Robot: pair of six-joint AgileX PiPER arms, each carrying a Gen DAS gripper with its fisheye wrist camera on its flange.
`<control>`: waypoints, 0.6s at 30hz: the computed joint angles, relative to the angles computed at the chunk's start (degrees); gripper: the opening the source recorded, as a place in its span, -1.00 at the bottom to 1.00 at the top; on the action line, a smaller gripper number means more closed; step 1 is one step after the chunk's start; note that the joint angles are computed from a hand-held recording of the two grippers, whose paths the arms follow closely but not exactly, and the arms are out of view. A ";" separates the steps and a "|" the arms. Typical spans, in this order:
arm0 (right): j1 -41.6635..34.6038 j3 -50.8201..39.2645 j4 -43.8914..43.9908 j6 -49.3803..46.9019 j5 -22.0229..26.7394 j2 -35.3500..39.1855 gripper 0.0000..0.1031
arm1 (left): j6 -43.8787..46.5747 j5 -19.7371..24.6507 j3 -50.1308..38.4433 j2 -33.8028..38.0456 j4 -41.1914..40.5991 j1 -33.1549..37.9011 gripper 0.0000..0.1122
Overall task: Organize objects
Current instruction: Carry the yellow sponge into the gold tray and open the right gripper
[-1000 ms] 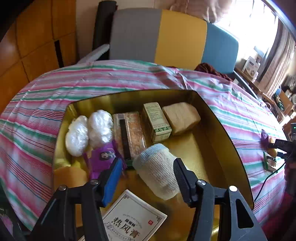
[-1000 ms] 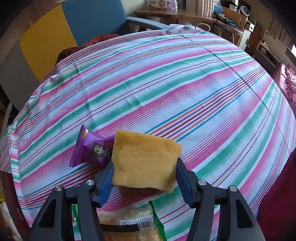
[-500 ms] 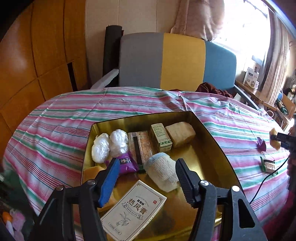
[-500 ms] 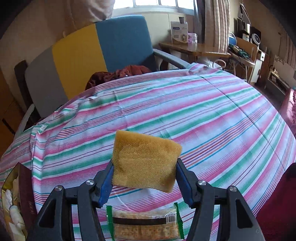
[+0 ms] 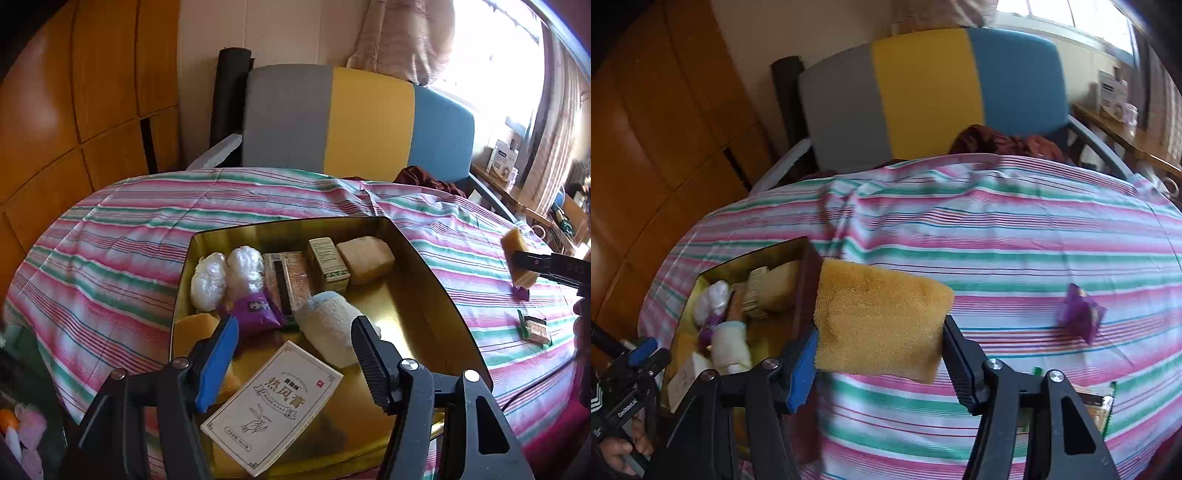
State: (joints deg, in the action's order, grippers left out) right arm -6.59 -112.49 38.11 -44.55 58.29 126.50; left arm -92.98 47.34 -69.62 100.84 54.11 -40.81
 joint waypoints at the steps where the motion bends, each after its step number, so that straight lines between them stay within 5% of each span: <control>1: 1.65 1.95 0.35 -1.35 -0.33 -1.29 0.20 | -0.56 -0.07 0.61 -0.37 0.11 0.08 0.16; 10: 14.99 5.26 -4.38 -0.79 -3.22 -2.25 0.21 | -5.53 2.28 5.13 -3.61 2.11 -0.51 0.20; 18: 22.23 -4.25 -18.71 12.08 -3.36 6.68 0.29 | -7.45 5.87 6.80 -4.93 3.89 -1.63 0.22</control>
State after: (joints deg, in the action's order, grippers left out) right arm 15.65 -116.75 19.40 -32.46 54.93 133.18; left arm -100.43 53.21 -62.82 95.92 58.00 -42.44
